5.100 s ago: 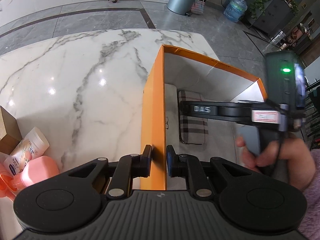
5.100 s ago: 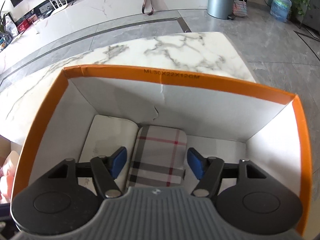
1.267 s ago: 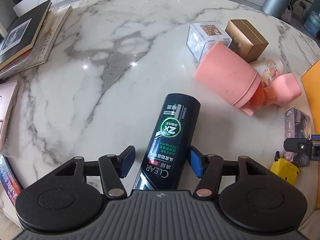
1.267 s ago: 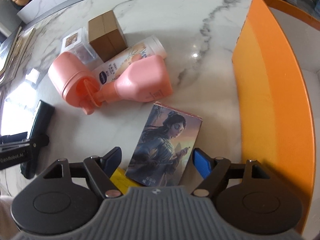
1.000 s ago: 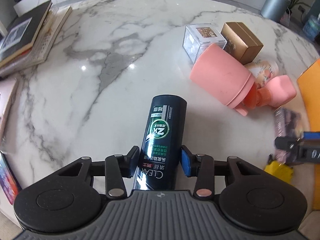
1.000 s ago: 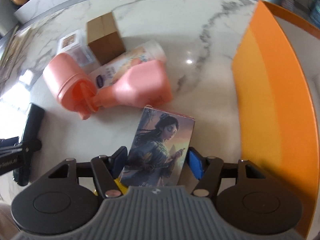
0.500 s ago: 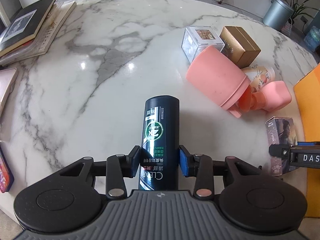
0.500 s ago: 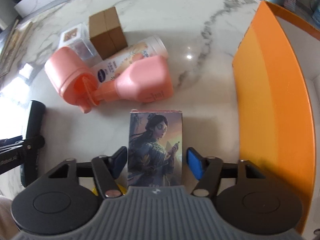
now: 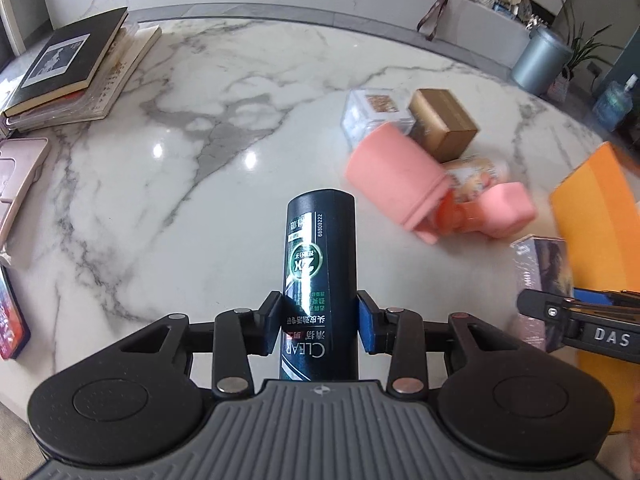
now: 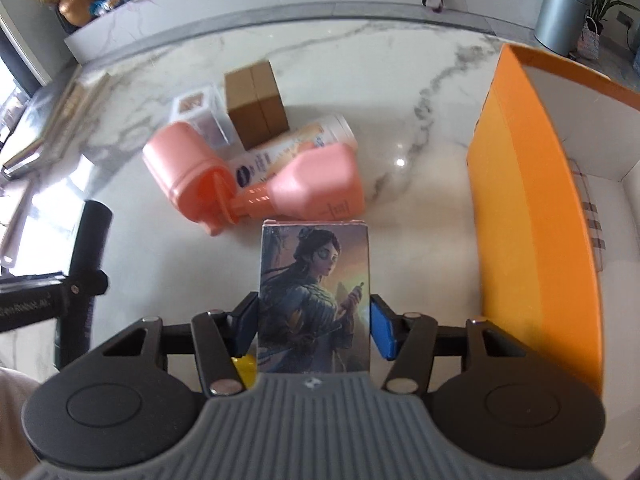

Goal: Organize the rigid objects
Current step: 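Carry the card box into the orange box and release it with the right tool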

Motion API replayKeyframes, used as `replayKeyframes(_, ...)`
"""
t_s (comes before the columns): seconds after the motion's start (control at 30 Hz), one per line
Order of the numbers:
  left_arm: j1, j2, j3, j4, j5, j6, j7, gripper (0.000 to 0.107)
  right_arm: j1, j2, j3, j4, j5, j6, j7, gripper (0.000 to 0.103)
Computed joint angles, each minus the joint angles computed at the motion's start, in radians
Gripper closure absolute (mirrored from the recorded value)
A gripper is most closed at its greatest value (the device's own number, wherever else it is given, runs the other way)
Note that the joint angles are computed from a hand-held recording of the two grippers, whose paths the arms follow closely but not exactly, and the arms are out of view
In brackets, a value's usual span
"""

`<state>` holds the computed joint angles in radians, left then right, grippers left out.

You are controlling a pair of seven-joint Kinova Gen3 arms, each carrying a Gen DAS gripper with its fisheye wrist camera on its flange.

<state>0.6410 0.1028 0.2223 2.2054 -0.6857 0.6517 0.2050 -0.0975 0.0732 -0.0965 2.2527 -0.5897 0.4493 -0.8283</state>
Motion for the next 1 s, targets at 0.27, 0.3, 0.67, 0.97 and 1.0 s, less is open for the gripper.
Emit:
replayKeyframes(0.27, 0.042, -0.047, 0.063, -0.098, -0.05, 0.044, 0.053, 0.064, 0.056, -0.143, 0.109, 0.024, -0.201, 0.132, 0.274, 0.045)
replayKeyframes(0.3, 0.046, -0.046, 0.069, -0.116, -0.061, 0.049, 0.05, 0.064, 0.061, -0.166, 0.137, 0.026, -0.216, 0.156, 0.307, 0.045)
replayKeyframes(0.67, 0.104, 0.102, 0.038, -0.394, -0.117, -0.047, -0.173, 0.064, 0.183, -0.264, 0.416, -0.05, -0.248, 0.38, 0.592, 0.045)
replayKeyframes(0.97, 0.092, 0.262, -0.002, -0.549, 0.023, -0.159, -0.395, 0.064, 0.327, -0.038, 0.41, -0.201, -0.222, 0.375, 0.708, 0.045)
replayKeyframes(1.0, 0.084, 0.274, -0.004, -0.558, 0.046, -0.169, -0.419, 0.064, 0.335, -0.008, 0.396, -0.221, -0.213, 0.359, 0.7, 0.045)
